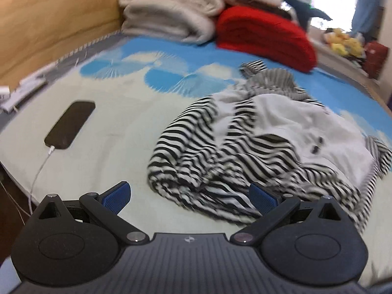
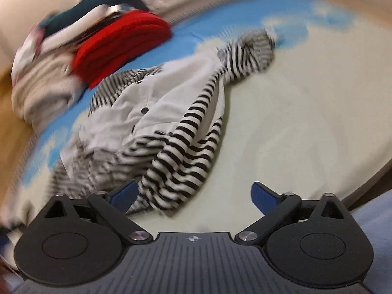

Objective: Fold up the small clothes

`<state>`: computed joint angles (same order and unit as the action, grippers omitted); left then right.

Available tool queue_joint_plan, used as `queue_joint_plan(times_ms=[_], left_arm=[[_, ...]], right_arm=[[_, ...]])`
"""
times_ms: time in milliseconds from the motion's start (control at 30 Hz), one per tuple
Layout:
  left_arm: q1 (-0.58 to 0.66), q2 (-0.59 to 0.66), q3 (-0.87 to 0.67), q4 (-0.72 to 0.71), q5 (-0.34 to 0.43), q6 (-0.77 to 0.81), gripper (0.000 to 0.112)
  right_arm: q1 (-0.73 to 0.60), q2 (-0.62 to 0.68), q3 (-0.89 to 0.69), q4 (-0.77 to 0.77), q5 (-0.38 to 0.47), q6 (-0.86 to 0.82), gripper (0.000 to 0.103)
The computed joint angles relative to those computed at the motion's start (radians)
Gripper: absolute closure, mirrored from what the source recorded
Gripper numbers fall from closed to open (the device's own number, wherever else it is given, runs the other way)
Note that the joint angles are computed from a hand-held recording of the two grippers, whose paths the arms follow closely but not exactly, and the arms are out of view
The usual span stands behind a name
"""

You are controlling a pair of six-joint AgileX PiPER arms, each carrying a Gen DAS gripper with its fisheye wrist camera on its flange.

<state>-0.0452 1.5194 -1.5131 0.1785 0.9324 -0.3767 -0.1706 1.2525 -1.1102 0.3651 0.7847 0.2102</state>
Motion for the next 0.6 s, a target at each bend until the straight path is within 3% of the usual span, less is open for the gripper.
queue_joint_plan(times_ms=[167,267,300,333,400,467,600], left_arm=[[0.086,0.22,-0.221,-0.089,0.087,0.043,0.01],[0.113,0.338,-0.311,-0.135,0.113,0.086,0.01],[0.119,0.367,-0.326,-0.144,0.123,0.085,0.01],[0.13,0.404,-0.348,-0.164,0.131,0.089,0.01],[0.158,0.459,-0.39,-0.219,0.166,0.094,0.01],[0.204,0.477,-0.402,-0.308,0.175,0.084,0.011],[0.262,0.373,-0.24,-0.406,0.046,0.056,0.012]], right_arm=[[-0.008,0.27,-0.198,0.238,0.101,-0.09,0.018],[0.067,0.393,-0.274,0.22,0.101,-0.068,0.025],[0.104,0.426,-0.291,0.161,0.085,-0.022,0.047],[0.13,0.444,-0.295,0.112,0.073,0.006,0.078],[0.159,0.444,-0.3,0.018,0.083,0.024,0.093],[0.123,0.377,-0.242,0.061,0.058,-0.084,0.096],[-0.05,0.235,-0.171,0.173,0.117,-0.289,0.097]])
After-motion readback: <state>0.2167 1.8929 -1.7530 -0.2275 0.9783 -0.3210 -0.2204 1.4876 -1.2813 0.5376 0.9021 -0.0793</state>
